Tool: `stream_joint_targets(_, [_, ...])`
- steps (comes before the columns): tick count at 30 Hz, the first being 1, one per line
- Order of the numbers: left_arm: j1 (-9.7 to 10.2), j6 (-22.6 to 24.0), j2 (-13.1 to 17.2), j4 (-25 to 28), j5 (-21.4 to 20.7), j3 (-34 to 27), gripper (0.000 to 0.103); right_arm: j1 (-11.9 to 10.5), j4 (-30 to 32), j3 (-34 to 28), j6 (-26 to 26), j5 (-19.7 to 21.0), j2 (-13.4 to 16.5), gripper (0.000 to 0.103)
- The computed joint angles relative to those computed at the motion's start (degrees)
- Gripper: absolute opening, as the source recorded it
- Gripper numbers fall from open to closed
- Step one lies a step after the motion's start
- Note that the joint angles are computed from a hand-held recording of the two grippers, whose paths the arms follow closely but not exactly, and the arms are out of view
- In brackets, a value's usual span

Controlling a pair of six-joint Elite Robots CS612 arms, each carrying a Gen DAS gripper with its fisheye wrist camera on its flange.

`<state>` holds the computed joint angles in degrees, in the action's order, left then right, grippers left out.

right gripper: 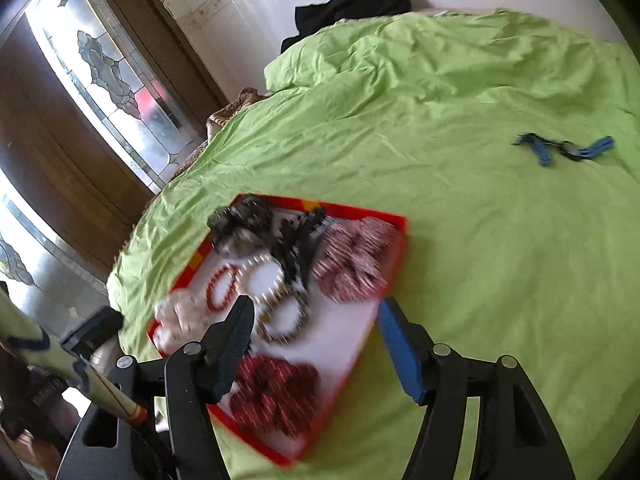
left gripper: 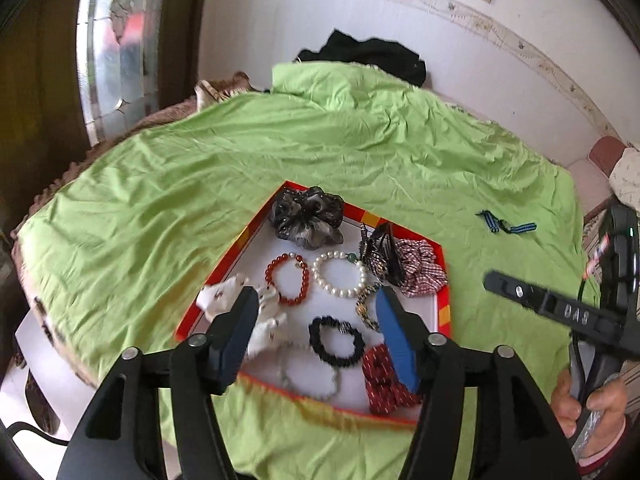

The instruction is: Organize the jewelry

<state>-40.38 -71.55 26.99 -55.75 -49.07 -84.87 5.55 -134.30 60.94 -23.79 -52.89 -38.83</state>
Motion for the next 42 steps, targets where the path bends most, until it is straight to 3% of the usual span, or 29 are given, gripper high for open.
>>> stream_joint_targets(5, [-2.35,-5.17,0.17,2.18,3.82,-0.70,0.067,-1.67,-4.03,5.93,1.28,-0.97,-2.66,0.073])
stream_joint_targets(15, [-4.57,-11.87,-0.56,8.14,4.13,0.40,0.068,-3.24,-7.79,13.06,-0.01,-1.46,-6.29,0.074])
stream_joint_targets(24, [-5.42,-13.63,-0.09,10.65,3.14,-0.67,0.069,-3.34,-8.71,16.90,-0.99,-3.58,-7.49,0.074])
stream_joint_targets(27, [-5.27,-16.56,0.37,13.39,3.07,-2.19,0.069,-3.10,-9.41,18.20,-1.86,-4.69,-7.81,0.074])
stream_joint_targets(33, [-4.81,-21.28,1.39,15.76,0.23,-4.00,0.069,-1.82,-9.87,15.94,-1.71,-6.62,-6.08,0.074])
stream_joint_targets(36, [-4.75,-21.19,2.03,14.67,-0.72,-4.60,0.069,-0.51,-8.63,12.15,-0.77,-7.07,-4.00,0.067])
stream_joint_targets(40, [-4.85,-19.56,1.84,14.73,-0.89,-3.80,0.069,0.94,-3.24,6.17,3.06,-5.15,-0.77,0.067])
stream_joint_targets(42, [-4.77,-18.59,1.63,14.93,-1.26,-3.30,0.069,1.83,-1.53,4.36,3.28,-6.62,0.32,0.064])
